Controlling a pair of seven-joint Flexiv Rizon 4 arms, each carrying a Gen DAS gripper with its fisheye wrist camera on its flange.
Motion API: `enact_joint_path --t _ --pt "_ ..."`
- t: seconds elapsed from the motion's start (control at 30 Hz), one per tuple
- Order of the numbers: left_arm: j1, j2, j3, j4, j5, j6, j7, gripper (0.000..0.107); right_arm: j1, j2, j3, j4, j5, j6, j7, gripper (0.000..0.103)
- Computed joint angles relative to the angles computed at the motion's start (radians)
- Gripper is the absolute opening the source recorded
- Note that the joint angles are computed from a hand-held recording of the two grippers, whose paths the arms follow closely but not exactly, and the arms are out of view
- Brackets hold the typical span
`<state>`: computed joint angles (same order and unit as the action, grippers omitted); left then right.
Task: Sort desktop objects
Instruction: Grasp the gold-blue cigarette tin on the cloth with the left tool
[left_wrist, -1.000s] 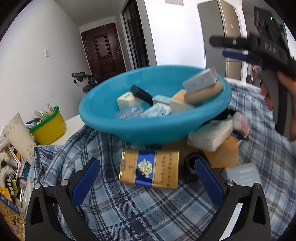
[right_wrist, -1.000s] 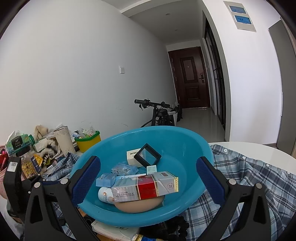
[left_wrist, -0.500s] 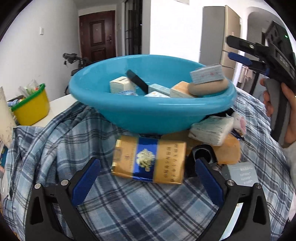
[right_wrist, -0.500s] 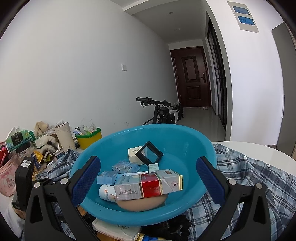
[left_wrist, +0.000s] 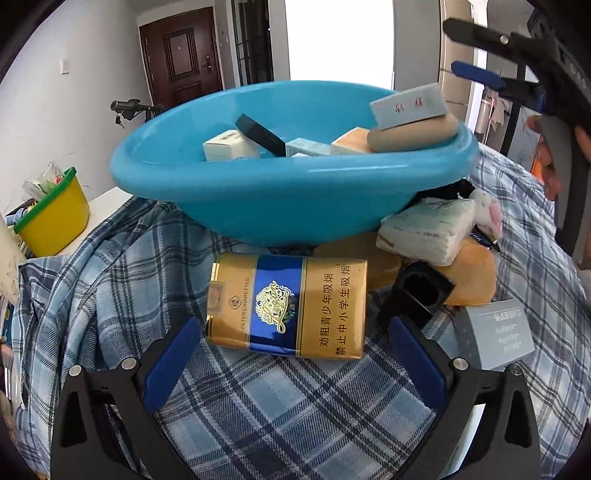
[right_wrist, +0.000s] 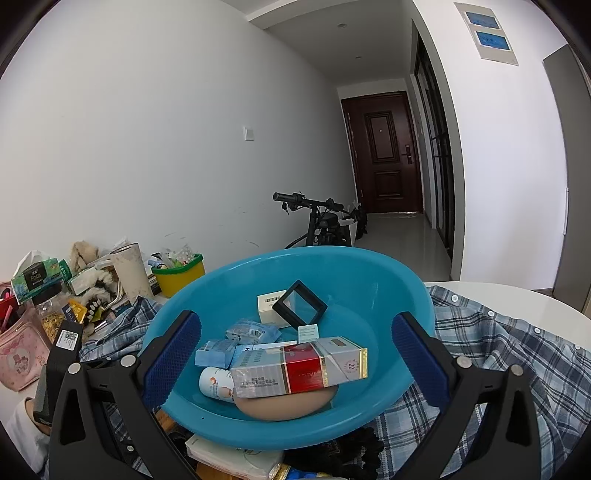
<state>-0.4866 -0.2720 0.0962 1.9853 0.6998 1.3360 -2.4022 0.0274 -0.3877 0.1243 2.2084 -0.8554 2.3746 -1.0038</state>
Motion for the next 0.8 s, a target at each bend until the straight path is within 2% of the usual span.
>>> enact_joint_path --t 0.13,0.3,0.37,0.5,0.7,0.8 --pt "0.036 -0.016 -0.028 0.014 -0.083 0.002 0.071 0.103 0.001 0.0 0.0 0.0 0.001 0.0 0.0 0.103" --pt "0.031 -0.027 -0.013 0.022 -0.128 0.033 0.096 0.103 0.0 0.0 0.0 -0.001 -0.005 -0.003 0.003 0.103" --pt "0.028 -0.032 -0.009 0.022 -0.145 0.033 0.112 0.089 0.001 0.001 0.0 -0.001 -0.005 -0.006 0.001 0.103" --pt "0.006 -0.036 0.015 0.014 -0.138 0.037 0.103 0.089 0.006 0.003 0.0 0.003 0.003 -0.011 -0.011 0.103" --pt "-0.026 -0.028 0.064 0.019 -0.096 0.086 0.035 0.089 0.006 0.005 0.0 0.001 0.014 -0.022 -0.025 0.103" --pt "-0.04 -0.021 0.078 0.011 -0.065 0.081 0.002 0.089 -0.029 0.011 0.0 -0.017 -0.071 -0.015 0.02 0.103"
